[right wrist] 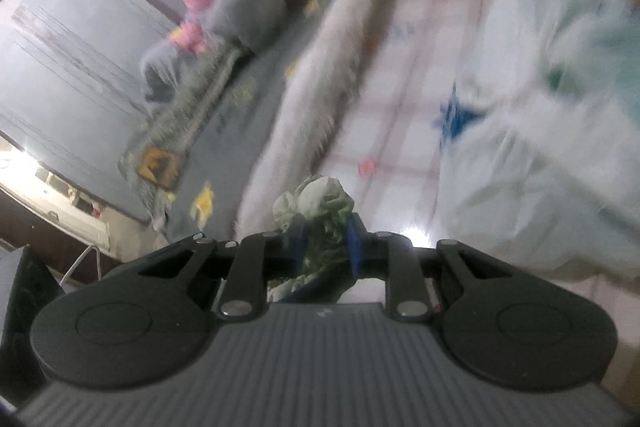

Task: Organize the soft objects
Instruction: 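Lift the green cloth bundle and carry it into the cardboard box, then open the right tool to drop the bundle and raise it out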

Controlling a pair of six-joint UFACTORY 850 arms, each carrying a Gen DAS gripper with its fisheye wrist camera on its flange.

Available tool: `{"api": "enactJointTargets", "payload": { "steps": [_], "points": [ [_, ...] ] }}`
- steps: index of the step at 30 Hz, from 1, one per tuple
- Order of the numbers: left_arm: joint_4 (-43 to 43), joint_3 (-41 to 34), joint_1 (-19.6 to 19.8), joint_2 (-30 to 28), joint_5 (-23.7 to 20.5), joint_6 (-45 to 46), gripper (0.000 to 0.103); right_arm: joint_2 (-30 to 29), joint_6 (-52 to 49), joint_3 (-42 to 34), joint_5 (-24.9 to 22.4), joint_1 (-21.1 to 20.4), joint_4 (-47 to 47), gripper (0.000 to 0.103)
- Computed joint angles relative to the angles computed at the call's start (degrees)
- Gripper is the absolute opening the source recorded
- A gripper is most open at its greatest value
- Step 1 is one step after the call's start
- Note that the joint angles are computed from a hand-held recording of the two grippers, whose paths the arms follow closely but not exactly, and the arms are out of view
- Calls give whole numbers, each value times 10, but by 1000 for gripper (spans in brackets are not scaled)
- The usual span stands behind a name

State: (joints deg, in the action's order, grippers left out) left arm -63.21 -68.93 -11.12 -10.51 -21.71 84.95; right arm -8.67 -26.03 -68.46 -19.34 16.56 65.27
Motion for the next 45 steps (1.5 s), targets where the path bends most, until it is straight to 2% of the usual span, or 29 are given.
{"api": "enactJointTargets", "payload": {
  "steps": [3,6,8,11,15,19,23,26,28,30,32,35,39,45],
  "points": [
    [-39,-22,-22,-1,-17,62,43,43,40,17,24,-14,-51,20],
    [-64,-50,-49,-10,-48,101,43,95,142,39,40,-38,-165,20],
    [-67,-72,-73,-22,-72,113,43,133,236,56,38,-61,-263,20],
    [-39,-114,-108,-50,-116,88,43,181,309,82,16,-108,-332,20],
    [18,-179,-152,-98,-182,18,43,242,326,126,-30,-190,-338,20],
    [77,-228,-195,-141,-229,-56,43,289,312,181,-65,-262,-326,21],
    [115,-252,-229,-172,-253,-100,43,321,315,223,-95,-320,-341,21],
    [129,-247,-245,-181,-259,-120,43,334,309,247,-109,-348,-350,21],
    [135,-246,-253,-187,-256,-128,45,334,302,254,-113,-361,-363,22],
    [147,-255,-258,-198,-258,-145,57,332,320,257,-114,-360,-403,23],
    [177,-269,-263,-212,-260,-185,63,335,340,261,-118,-360,-444,23],
    [211,-307,-263,-236,-284,-236,66,328,355,261,-118,-361,-471,25],
    [206,-315,-260,-238,-283,-244,74,339,378,264,-118,-362,-490,26],
    [206,-313,-249,-227,-288,-252,75,370,407,274,-115,-361,-499,27]
  ]
}}
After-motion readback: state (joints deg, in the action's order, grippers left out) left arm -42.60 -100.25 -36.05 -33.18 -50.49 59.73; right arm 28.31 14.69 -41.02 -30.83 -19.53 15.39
